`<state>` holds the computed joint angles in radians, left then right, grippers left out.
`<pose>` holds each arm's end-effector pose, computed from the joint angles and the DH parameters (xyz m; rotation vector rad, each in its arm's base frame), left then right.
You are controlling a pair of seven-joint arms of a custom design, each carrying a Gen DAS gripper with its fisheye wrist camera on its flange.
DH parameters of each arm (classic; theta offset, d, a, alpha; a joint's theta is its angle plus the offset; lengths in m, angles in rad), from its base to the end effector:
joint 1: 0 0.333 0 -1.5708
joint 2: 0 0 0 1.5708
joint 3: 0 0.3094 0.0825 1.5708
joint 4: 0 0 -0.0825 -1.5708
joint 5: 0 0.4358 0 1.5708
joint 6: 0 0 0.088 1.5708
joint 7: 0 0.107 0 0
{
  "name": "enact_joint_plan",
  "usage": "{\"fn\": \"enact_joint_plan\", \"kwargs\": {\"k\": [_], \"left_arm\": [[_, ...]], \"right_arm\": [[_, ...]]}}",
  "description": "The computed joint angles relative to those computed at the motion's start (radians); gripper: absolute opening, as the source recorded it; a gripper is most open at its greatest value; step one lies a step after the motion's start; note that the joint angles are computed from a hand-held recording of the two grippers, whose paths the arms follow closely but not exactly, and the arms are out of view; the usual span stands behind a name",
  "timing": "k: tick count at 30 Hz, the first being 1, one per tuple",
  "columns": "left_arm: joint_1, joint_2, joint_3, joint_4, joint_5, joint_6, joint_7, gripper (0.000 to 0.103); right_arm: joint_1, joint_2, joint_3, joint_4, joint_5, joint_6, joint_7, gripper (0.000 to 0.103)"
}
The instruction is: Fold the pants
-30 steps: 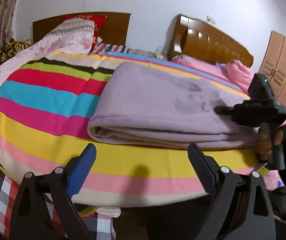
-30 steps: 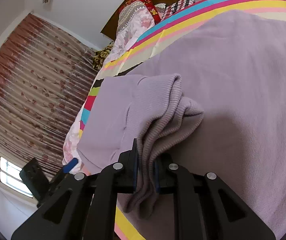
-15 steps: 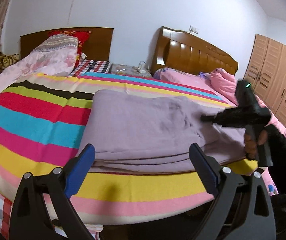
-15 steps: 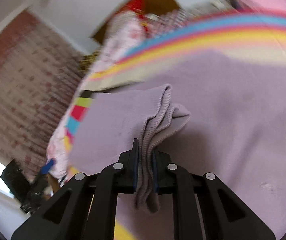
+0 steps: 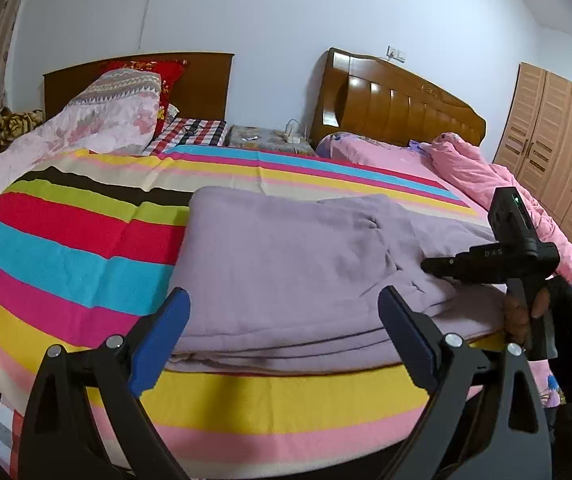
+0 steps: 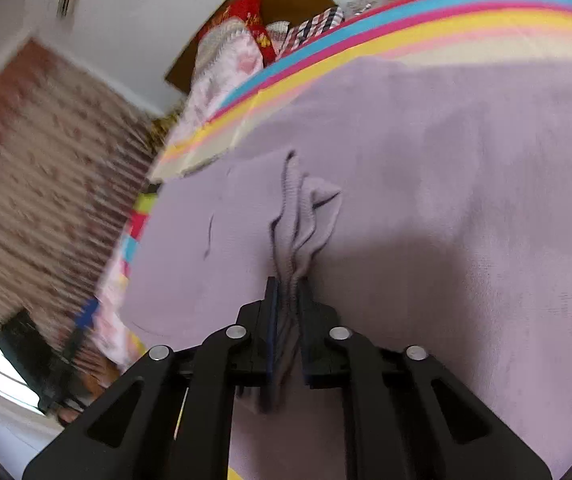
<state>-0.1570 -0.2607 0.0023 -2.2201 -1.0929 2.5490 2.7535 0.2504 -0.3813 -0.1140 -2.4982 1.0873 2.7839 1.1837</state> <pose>0.5595 -0.0753 0.5178 -1.2229 2.2466 -1.3212 0.5010 0.0280 0.4419 -1.2298 1.8618 0.0007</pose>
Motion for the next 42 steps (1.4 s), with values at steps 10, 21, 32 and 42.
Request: {"fn": "enact_joint_plan", "kwargs": {"k": [10,21,32,42], "left_arm": [[0.03,0.155,-0.04,0.208,0.053,-0.03,-0.188,0.101],[0.086,0.282,-0.139,0.265,0.339,-0.067,-0.386,0.1],[0.094,0.567,-0.186,0.719,0.535,-0.286,-0.596,0.101],[0.118,0.605,-0.252,0.658,0.723,-0.09,-0.656,0.101]], "right_arm": [[-0.179,-0.081,0.254,-0.054,-0.645,0.164,0.416,0.061],[-0.027,-0.037,0.128,-0.042,-0.73,0.029,0.278,0.079],[-0.025,0.202,0.093,0.241,-0.684,-0.026,0.139,0.079],[-0.068,0.209,0.157,0.206,-0.773,0.03,0.182,0.09]]}}
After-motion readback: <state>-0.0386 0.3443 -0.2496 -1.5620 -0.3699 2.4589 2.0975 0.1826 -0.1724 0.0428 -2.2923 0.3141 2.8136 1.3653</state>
